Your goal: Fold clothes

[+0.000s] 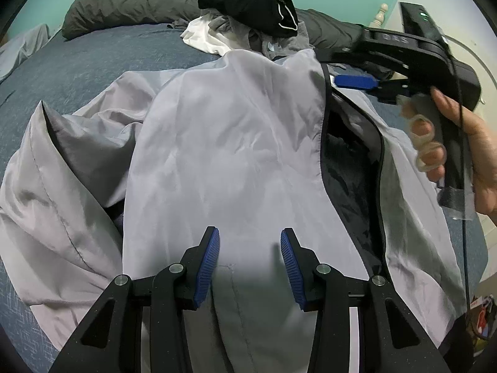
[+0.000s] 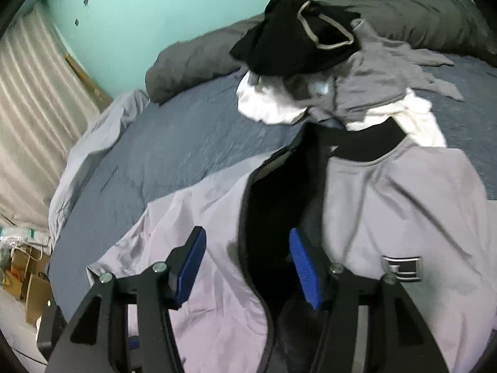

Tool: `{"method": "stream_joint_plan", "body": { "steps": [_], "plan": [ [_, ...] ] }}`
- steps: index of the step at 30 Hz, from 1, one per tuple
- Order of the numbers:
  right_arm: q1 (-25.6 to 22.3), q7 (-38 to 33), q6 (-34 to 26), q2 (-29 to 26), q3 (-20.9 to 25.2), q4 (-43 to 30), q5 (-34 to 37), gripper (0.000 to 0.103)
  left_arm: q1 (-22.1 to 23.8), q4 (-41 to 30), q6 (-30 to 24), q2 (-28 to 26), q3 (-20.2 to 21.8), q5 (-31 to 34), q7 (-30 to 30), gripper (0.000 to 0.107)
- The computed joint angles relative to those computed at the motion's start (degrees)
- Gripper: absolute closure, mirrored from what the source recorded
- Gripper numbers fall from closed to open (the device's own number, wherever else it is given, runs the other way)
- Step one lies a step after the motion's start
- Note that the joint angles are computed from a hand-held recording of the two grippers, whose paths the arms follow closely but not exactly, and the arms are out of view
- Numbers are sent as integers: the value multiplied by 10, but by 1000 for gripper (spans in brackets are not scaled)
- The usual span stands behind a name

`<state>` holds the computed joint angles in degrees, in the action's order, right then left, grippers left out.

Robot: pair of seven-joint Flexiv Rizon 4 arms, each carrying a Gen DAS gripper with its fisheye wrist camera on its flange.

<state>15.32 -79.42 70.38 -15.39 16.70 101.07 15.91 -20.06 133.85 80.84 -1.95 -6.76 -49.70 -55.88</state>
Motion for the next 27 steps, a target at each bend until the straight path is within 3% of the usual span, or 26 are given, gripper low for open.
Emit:
{"method": "stream_joint_plan", "body": {
  "steps": [1, 3, 4, 7, 12, 15, 21, 27],
  "plan": [
    [2, 2, 2, -8, 1, -6, 2, 46, 0, 0, 0, -1, 0, 0, 0, 62],
    [17, 26, 0, -17, -15, -3, -29, 74, 1, 1, -1, -1, 1, 0, 1, 62],
    [27, 46, -9, -19, -26, -1, -55, 93, 2, 1, -4, 0, 1, -6, 5, 62],
    [49, 109, -10, -15, -61, 22, -134, 100, 0, 1, -8, 2, 1, -21, 13, 62],
    [59, 249, -50, -2, -119, 50, -275, 101, -5, 1, -13, 4, 1, -34, 29, 62],
    [24, 201, -105, -17, -79, 25, -233, 101, -1, -2, -23, 6, 5, -6, 10, 62],
    [25, 180, -129, -30, -70, 33, -238, 98, -2, 2, -10, 25, 15, -11, 17, 62],
    [46, 296, -44, 26, -108, 118, -347, 68, 22, 6, -10, 32, 37, 1, -11, 62]
  ]
}}
